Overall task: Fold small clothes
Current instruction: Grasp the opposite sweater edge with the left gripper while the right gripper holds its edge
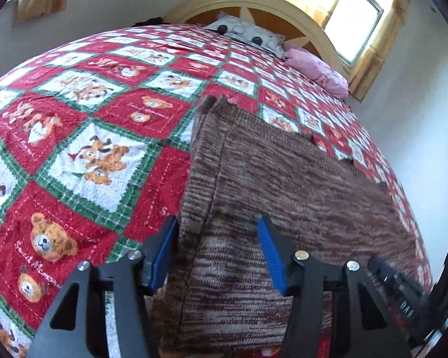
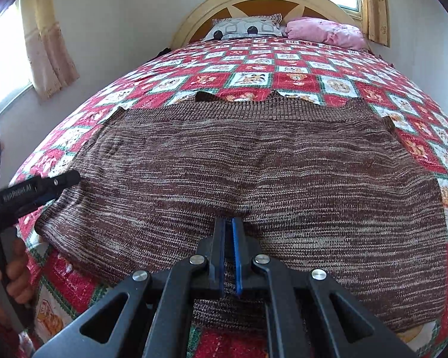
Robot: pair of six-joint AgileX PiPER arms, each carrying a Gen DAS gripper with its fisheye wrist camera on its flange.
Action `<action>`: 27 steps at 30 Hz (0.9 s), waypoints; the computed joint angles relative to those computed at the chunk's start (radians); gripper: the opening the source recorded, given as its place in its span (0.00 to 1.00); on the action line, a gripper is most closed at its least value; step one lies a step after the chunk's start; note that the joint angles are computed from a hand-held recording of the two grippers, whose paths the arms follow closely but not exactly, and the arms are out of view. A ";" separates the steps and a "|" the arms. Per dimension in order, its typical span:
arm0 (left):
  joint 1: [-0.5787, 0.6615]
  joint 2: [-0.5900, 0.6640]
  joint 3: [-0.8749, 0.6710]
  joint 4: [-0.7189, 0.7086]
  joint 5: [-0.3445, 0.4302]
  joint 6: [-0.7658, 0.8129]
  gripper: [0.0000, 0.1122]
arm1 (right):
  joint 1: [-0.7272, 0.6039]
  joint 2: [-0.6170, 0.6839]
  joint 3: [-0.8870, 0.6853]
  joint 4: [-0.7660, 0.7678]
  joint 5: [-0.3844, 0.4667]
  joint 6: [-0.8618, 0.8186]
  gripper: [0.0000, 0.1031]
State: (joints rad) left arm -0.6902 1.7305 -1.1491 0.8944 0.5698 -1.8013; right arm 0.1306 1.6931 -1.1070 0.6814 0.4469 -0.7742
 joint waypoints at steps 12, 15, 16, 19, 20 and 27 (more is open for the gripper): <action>0.039 0.051 -0.077 -0.061 0.009 0.009 0.33 | -0.010 0.003 -0.002 0.035 0.016 -0.023 0.04; 0.061 0.022 -0.039 -0.066 -0.062 -0.018 0.20 | -0.009 -0.001 0.001 0.041 0.010 -0.028 0.04; 0.053 0.024 -0.055 -0.075 -0.039 0.002 0.19 | -0.009 -0.010 0.011 0.054 0.001 -0.042 0.04; 0.027 0.031 -0.088 -0.062 0.006 0.013 0.18 | -0.012 -0.066 0.068 0.206 -0.040 -0.203 0.04; 0.024 0.032 -0.095 -0.062 0.008 0.016 0.18 | -0.009 -0.081 0.082 0.256 -0.040 -0.263 0.04; -0.004 0.040 -0.196 -0.082 0.051 0.101 0.18 | -0.014 0.049 -0.055 0.134 0.165 -0.124 0.04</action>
State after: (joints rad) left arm -0.6944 1.7700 -1.3452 0.8121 0.6210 -1.7000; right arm 0.1162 1.7418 -1.1618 0.8158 0.6124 -0.8982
